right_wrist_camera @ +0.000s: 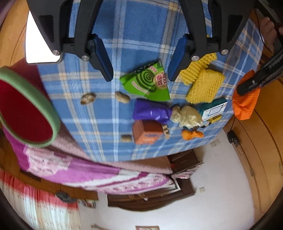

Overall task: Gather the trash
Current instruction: 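Lift the orange mesh with the left tool while the right tool lifts the green packet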

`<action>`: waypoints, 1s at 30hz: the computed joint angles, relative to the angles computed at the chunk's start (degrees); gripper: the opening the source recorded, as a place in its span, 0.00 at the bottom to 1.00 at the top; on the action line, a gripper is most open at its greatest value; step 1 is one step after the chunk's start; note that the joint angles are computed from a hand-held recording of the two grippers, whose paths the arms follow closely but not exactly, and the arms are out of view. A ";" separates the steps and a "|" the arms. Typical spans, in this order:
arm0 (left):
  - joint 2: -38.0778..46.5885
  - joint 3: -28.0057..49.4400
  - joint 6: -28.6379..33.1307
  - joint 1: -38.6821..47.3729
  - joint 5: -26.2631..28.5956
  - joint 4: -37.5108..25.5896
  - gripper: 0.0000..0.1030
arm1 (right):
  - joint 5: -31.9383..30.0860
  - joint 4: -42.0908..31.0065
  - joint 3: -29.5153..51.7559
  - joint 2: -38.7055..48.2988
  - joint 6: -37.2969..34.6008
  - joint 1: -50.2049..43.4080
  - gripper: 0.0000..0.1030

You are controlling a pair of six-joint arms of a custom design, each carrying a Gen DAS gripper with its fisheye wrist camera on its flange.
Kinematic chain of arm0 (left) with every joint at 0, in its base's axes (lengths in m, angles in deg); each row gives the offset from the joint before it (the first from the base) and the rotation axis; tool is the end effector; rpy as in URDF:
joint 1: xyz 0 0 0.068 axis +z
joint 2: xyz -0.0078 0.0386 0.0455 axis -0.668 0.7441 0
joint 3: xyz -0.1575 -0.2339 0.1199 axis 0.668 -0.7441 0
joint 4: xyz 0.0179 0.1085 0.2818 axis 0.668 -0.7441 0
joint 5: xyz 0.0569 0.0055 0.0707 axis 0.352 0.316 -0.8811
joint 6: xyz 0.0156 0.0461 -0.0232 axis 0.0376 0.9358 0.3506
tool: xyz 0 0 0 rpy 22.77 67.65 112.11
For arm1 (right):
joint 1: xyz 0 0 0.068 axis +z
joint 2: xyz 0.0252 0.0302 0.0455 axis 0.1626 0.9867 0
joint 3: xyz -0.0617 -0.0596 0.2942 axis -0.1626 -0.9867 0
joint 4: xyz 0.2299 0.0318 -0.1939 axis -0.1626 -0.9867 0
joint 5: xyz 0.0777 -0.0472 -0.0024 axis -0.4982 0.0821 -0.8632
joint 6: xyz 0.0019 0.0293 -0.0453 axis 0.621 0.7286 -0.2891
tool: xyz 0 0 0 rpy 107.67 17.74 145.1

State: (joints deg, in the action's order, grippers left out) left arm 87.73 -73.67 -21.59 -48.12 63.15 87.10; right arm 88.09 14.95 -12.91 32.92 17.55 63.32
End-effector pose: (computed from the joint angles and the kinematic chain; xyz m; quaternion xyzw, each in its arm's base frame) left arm 0.2093 -0.0356 0.0198 0.1746 0.8976 -0.1655 0.3693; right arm 0.1348 0.1521 0.0031 0.1466 0.9197 0.0605 0.3591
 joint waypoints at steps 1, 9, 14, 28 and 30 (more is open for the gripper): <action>0.53 0.13 -0.03 -0.01 0.13 0.22 0.22 | -1.09 0.79 0.41 0.82 -0.16 -0.74 0.77; 2.26 0.86 0.33 1.55 0.97 0.54 0.22 | -3.07 -7.47 8.09 3.03 -2.11 -3.01 0.84; 2.61 1.13 0.83 2.44 1.53 0.39 0.22 | -3.21 -12.68 12.17 5.15 -1.19 -4.53 0.76; -6.67 -0.92 0.04 -4.25 -0.07 -4.11 0.22 | 2.54 -12.21 2.67 -9.02 -0.68 -0.87 0.38; -9.33 -0.93 -0.51 -6.21 -0.45 -6.31 0.22 | 3.81 -14.04 0.81 -13.15 0.12 -0.18 0.38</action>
State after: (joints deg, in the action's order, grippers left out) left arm 78.40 -74.60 -22.10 -54.33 62.69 80.79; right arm 91.90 0.91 -12.10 19.77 17.66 63.14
